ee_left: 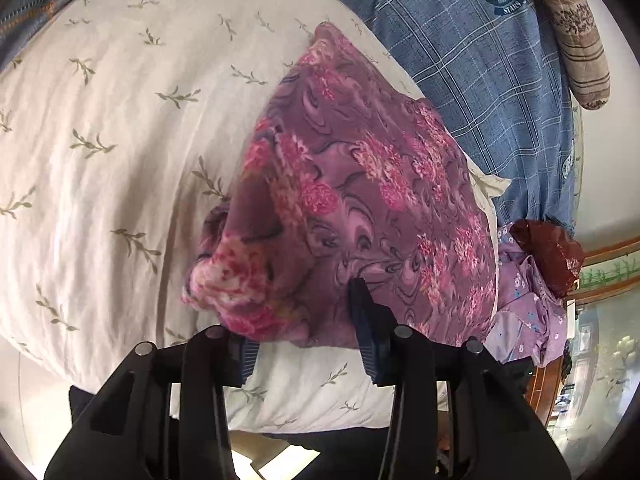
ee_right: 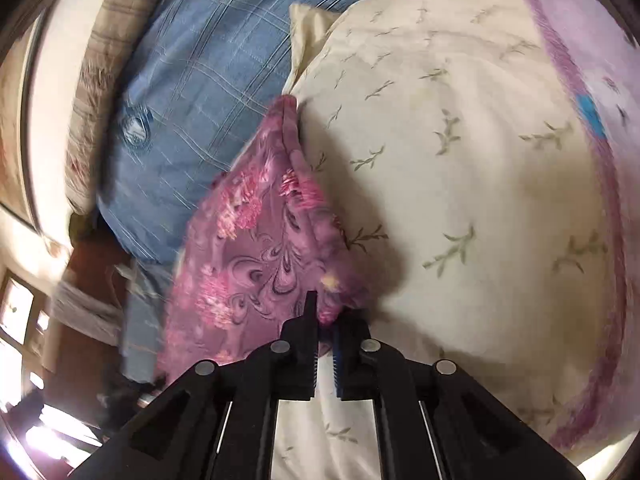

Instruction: Fold small clothes

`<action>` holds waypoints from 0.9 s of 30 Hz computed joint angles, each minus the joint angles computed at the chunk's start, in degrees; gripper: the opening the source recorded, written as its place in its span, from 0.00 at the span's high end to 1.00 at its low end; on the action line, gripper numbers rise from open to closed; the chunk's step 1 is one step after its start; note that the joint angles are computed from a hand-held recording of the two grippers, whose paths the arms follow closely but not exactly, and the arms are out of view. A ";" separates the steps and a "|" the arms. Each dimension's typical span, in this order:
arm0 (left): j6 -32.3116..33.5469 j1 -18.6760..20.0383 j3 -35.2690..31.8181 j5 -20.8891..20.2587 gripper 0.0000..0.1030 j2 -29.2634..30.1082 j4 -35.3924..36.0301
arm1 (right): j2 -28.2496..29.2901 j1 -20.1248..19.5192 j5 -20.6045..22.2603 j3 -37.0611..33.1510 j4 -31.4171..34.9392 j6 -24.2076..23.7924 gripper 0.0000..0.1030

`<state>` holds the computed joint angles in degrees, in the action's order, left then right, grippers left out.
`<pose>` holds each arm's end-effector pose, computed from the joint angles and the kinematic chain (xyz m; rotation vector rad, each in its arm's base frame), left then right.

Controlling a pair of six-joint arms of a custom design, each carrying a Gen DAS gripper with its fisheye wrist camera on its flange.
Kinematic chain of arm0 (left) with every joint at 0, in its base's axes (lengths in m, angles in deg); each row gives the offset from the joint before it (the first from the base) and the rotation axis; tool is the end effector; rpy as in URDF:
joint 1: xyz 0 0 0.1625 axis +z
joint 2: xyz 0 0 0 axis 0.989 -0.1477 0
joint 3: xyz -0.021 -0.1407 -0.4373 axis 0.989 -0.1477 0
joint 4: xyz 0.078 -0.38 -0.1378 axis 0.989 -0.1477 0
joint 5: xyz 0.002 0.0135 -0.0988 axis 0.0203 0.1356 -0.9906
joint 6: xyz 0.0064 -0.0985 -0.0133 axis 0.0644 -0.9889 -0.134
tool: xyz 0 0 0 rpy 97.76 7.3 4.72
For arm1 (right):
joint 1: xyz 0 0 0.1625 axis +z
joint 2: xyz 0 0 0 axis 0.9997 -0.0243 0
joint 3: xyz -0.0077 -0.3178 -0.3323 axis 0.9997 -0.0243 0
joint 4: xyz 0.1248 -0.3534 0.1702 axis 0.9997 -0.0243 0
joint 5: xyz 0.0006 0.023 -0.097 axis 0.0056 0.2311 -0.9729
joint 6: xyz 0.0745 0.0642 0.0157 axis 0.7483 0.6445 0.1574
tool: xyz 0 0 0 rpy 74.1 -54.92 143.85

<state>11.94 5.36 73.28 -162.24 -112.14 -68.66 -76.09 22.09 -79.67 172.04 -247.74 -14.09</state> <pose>0.0971 -0.8430 0.4994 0.1471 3.0293 -0.2558 0.3082 -0.5900 0.0441 -0.6095 -2.6114 1.4160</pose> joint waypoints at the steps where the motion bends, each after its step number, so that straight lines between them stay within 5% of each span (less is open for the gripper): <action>1: 0.75 -0.17 1.28 0.19 0.61 -0.94 -0.75 | -0.38 0.68 -1.66 -0.27 1.05 -0.08 0.84; 6: 8.49 -0.81 8.30 -2.46 0.60 -6.78 -2.93 | -1.33 4.07 -8.67 -1.57 0.55 -3.50 0.84; 8: 11.61 -1.39 9.32 -4.30 0.60 -8.21 -2.41 | -0.44 6.08 -15.70 -4.25 1.54 -5.60 0.71; 11: 17.08 -3.10 14.09 -4.41 0.52 -11.35 -6.55 | 0.74 8.04 -22.51 -7.04 -1.73 -8.26 0.71; 12: 18.12 -3.85 16.55 -3.07 0.44 -12.46 -9.90 | 0.88 8.21 -22.23 -7.44 -3.54 -9.54 0.70; 15: 19.16 -5.79 21.59 3.65 0.41 -13.04 -20.06 | 1.22 8.37 -19.50 -10.13 -2.06 -13.06 0.60; 21: 16.59 -6.14 18.40 9.77 0.41 -7.90 -19.70 | 4.76 6.71 -13.77 -17.32 8.50 -16.73 0.58; 24: 17.14 -6.11 21.06 14.35 0.41 -7.50 -22.09 | 6.15 4.61 -13.32 -18.35 14.56 -13.99 0.57; 27: 18.58 -6.06 23.92 18.20 0.38 -7.35 -25.31 | 7.45 2.64 -9.45 -16.62 8.61 -16.26 0.56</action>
<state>30.52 -0.70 97.20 -144.04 -119.50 -93.97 -68.64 24.73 -89.12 155.42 -239.13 -30.35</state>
